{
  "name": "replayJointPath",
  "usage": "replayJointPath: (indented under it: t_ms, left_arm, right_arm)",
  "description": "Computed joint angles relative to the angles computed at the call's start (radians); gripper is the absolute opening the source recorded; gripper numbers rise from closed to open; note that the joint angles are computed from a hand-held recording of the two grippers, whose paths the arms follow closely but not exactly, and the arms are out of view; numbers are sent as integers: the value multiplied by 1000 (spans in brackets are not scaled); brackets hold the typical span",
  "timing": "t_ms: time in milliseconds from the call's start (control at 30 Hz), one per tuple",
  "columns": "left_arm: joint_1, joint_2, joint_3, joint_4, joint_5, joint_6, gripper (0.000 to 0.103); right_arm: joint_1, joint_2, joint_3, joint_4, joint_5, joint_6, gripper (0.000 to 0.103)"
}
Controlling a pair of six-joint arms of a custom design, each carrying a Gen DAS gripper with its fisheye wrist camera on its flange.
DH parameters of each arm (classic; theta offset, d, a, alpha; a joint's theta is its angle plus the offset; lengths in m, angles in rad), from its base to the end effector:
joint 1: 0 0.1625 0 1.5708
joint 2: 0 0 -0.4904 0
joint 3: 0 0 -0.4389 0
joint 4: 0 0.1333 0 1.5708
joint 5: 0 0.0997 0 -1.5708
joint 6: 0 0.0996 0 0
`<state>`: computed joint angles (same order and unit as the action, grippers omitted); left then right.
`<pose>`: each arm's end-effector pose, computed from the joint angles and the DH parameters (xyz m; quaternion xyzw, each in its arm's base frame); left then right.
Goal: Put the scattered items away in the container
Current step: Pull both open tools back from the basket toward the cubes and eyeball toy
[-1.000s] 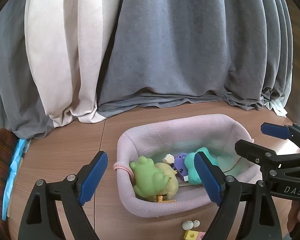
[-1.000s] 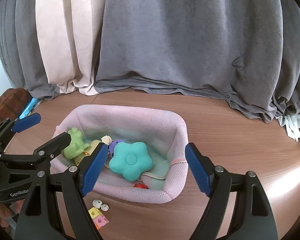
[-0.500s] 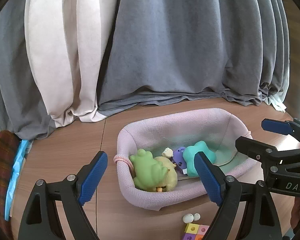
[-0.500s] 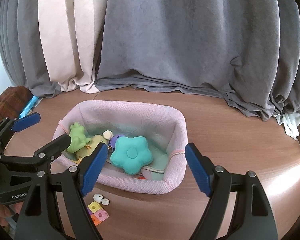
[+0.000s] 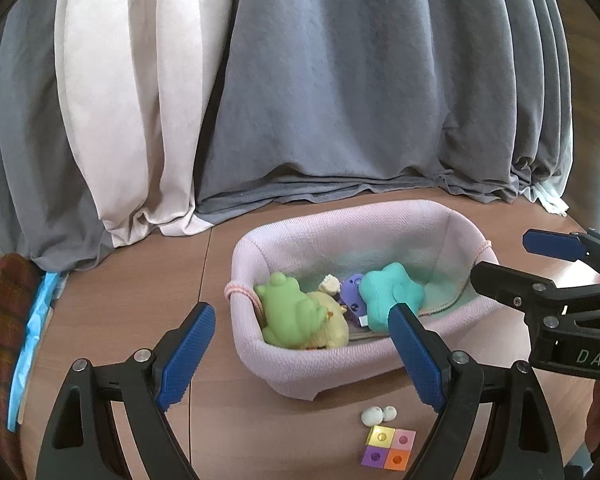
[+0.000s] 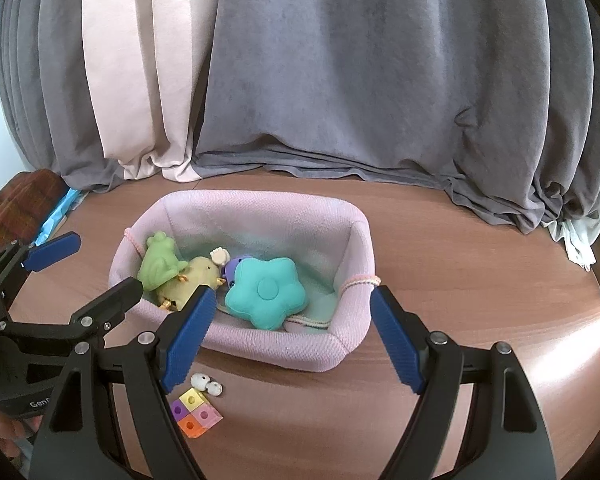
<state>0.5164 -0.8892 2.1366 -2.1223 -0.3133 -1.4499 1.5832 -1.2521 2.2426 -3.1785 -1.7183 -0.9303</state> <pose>-0.3268 -0.4478 0.0397 0.0473 0.7849 -0.4387 0.4351 0.1253 -0.5311 0.2385 0.4115 -0.8567 0.2405 0.1971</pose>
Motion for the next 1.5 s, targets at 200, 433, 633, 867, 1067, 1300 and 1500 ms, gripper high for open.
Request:
replayJointPath:
  t_ms: [200,433,633,867,1067,1300,1500]
  left_arm:
    - [-11,6,14,-6,-14,-11,86]
    - [-21,8,36,-22,-29,-24,86]
    - [-29,20,49,-51,-43,-25,86]
    - [-36,45,68,-134,-60,6,86]
    - [-38,66,90,-204,-68,7,86]
    - [-38,104,112,-301,-84,12,86]
    - [-43,130,123,-368,-94,36,86]
  right_arm:
    - [-11,-9,26,-18,3,-12,77]
    - [-25,-19,54,-33,5,-19,77]
    - [-31,-27,69,-32,-4,-18,77]
    - [-46,-29,86,-42,-9,-24,77]
    - [-63,-28,105,-66,-7,-33,77]
    - [-88,-18,131,-100,-5,-45,77]
    - [-106,-18,154,-122,7,-58,77]
